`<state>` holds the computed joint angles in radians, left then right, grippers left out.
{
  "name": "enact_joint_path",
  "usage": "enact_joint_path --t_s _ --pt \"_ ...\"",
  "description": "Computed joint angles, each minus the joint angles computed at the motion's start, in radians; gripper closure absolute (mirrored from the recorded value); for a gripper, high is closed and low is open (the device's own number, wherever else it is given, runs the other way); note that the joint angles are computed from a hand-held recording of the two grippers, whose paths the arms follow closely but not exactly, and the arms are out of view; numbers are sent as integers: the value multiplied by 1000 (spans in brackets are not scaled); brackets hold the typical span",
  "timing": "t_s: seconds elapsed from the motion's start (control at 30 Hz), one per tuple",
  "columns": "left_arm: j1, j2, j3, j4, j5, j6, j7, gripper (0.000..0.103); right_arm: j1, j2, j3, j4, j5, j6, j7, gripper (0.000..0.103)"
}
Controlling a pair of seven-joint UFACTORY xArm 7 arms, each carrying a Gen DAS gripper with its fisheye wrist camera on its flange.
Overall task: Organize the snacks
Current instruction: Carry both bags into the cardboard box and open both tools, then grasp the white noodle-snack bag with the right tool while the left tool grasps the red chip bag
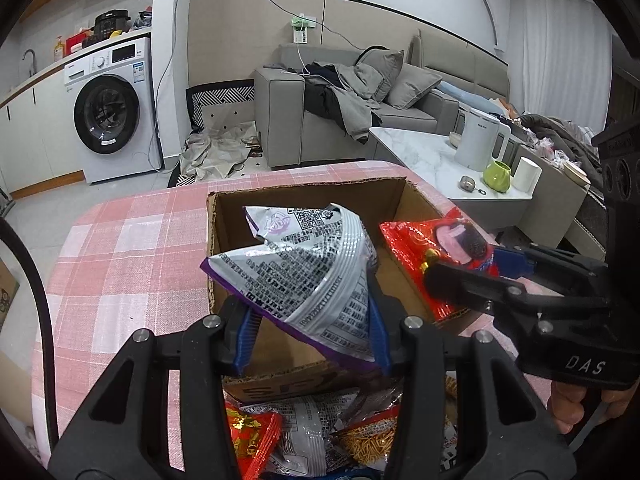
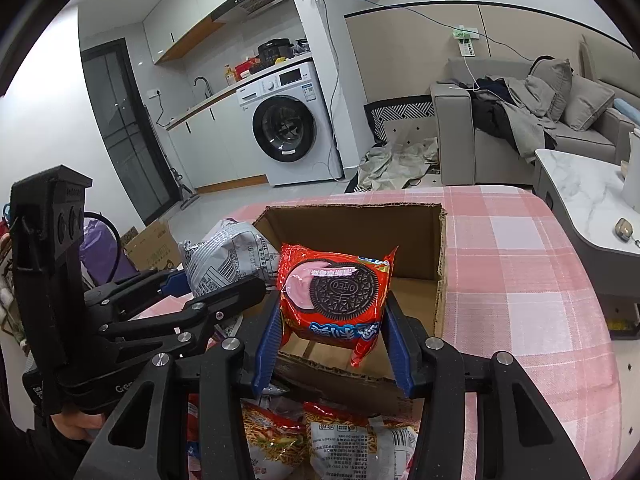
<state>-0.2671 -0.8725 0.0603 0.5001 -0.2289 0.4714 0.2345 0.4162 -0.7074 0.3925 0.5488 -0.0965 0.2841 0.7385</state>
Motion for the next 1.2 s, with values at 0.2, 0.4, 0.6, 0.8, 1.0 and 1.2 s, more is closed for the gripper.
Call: enact_joint_path --t_s 0.2,0.4,0.6,0.8,1.0,1.2 --pt "8 -3 -10 -2 7 7 -15 58 -3 3 -2 0 3 4 10 51" --pt "7 -38 -4 -16 6 14 -17 23 -12 -64 -1 -18 -5 33 21 48" --pt "34 -136 -13 -55 26 55 -26 15 -1 -157 -3 -53 6 80 37 11" --pt "65 -275 -10 -108 50 107 -33 1 39 -236 -8 -97 38 123 49 1" --pt "111 -415 10 -150 72 215 -38 1 63 -292 12 -128 51 189 74 0" --pt "174 -543 44 -194 96 324 -19 1 95 -338 24 -166 63 222 108 0"
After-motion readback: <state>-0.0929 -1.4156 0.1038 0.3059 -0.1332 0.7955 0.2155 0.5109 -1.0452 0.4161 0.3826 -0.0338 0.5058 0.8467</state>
